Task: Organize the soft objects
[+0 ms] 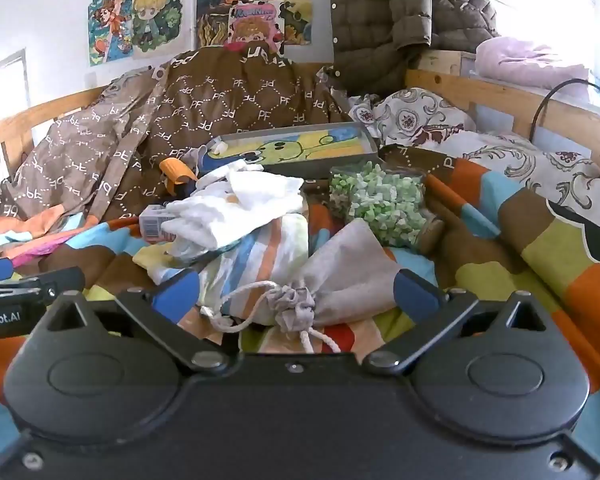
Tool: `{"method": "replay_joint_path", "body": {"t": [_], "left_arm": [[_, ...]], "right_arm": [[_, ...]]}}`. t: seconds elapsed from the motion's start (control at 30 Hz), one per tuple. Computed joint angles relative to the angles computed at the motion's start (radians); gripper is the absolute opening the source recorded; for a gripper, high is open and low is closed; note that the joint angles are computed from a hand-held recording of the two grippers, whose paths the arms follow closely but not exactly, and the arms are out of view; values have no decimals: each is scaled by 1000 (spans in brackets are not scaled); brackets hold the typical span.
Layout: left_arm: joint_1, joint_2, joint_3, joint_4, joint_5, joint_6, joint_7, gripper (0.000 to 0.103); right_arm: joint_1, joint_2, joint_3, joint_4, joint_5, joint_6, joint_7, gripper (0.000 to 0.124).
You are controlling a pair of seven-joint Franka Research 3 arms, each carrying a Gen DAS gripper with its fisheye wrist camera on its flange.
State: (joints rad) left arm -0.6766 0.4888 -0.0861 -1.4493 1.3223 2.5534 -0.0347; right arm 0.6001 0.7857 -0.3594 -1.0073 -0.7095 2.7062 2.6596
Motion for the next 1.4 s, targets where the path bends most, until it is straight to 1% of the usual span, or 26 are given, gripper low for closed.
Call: {"method": "replay_joint_path", "body": {"t": [0.2,0.23,0.43,1.4], "left_arm": [[-3,-1,-1,0,-5,0,4,102],[-4,-3,-1,-1,-3,-1,2,102],[-3,3,-4,5,-19,-6,17,102],[-4,3,0,4,-20,-4,18,102]], "right_arm": [[4,-6,-6,-14,-2,12,11,102],[-2,-2,4,-4,8,4,-2,102],[-8,18,10,29,26,-14,-21,102],[-3,12,4,19,28,-10,-18,102]]}}
